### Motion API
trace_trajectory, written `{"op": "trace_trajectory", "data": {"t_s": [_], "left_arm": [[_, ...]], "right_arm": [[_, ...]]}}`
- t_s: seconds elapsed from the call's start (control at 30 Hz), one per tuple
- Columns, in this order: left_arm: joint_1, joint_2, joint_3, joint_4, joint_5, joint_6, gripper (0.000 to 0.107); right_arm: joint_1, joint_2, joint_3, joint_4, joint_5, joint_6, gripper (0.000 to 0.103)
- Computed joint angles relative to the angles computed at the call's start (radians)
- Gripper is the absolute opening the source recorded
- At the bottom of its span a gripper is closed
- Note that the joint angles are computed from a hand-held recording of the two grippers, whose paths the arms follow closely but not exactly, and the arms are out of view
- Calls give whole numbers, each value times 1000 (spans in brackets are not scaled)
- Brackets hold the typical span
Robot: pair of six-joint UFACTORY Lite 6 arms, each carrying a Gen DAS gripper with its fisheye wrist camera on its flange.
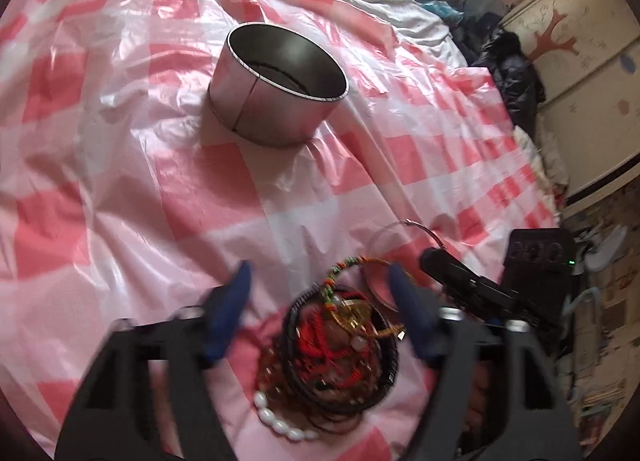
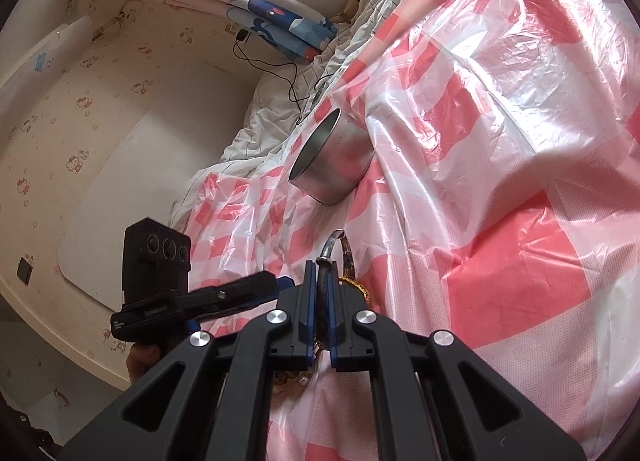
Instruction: Organize jewelry
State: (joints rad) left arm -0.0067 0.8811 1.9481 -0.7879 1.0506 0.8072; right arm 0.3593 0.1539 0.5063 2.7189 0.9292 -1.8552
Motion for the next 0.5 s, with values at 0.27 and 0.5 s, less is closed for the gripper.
{"op": "trace_trajectory", "data": {"t_s": [0.27, 0.5], "left_arm": [[-60, 98, 129, 59, 55, -13, 52], [-62, 62, 79, 67, 57, 17, 7]], "right_arm": [[-23, 10, -14, -24, 31, 16, 6], [-33, 10, -25, -30, 51, 26, 6]]}}
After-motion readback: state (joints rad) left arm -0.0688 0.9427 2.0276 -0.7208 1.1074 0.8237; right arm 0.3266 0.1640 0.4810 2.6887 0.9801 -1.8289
